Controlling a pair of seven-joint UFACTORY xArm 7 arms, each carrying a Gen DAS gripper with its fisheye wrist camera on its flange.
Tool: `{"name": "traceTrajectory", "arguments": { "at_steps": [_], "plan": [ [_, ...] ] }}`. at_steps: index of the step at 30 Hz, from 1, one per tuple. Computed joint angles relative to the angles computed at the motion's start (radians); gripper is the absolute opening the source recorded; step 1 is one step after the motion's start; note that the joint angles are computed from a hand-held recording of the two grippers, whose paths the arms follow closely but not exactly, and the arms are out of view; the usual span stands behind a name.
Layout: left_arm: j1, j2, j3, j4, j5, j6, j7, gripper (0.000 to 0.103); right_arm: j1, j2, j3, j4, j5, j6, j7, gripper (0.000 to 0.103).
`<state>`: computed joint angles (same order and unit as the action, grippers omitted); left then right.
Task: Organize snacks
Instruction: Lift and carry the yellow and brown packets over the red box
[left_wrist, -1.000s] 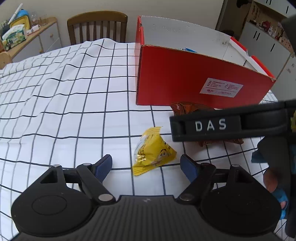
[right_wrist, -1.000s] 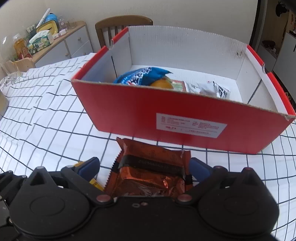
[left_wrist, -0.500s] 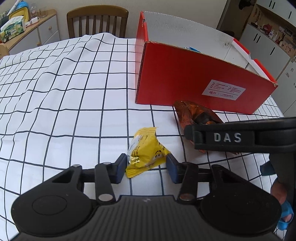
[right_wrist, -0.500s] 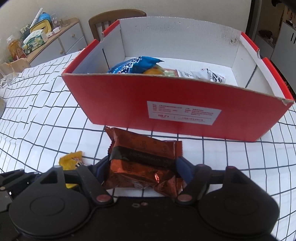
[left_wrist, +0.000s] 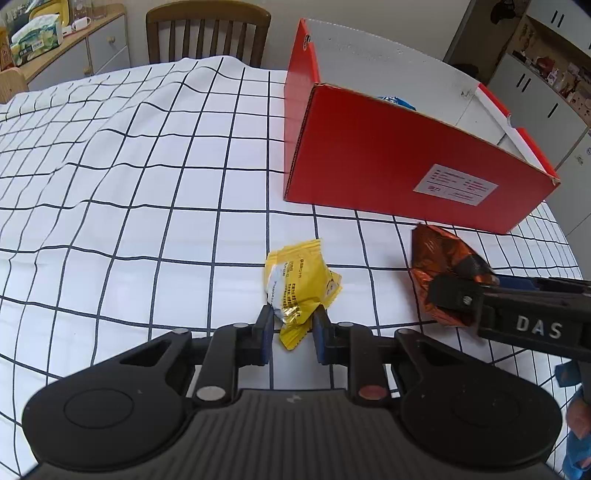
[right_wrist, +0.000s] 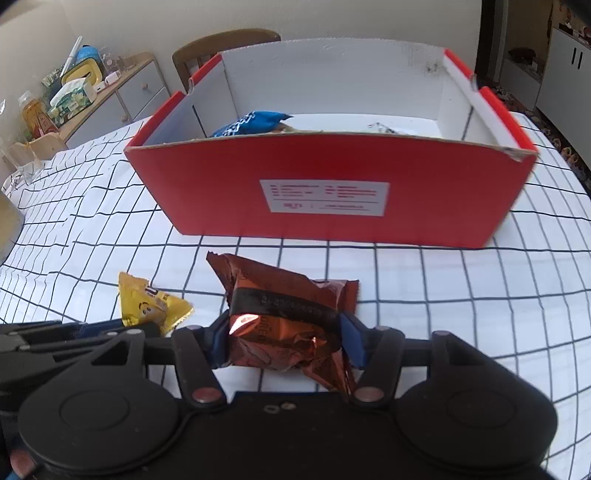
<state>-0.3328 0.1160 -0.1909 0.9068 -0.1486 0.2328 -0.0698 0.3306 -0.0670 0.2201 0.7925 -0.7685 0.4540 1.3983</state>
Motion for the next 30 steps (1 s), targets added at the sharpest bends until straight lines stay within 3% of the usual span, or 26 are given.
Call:
{"name": "traceTrajectory", "arguments": {
  "at_steps": [11, 14, 30],
  "plan": [
    [-0.014, -0.084, 0.002, -0.064, -0.012, 0.027, -0.018, 0.020, -0.030, -0.124, 0.055, -0.093, -0.001, -0.019, 0.049, 0.055],
    [-0.021, -0.107, 0.007, -0.079, 0.030, 0.049, -0.063, 0.020, -0.040, -0.164, 0.073, -0.120, 0.011, -0.021, 0.053, 0.054],
    [-0.070, -0.227, 0.009, -0.089, -0.054, 0.075, -0.042, 0.020, -0.116, -0.353, 0.175, -0.194, 0.098, -0.024, 0.026, 0.054]
  ]
}}
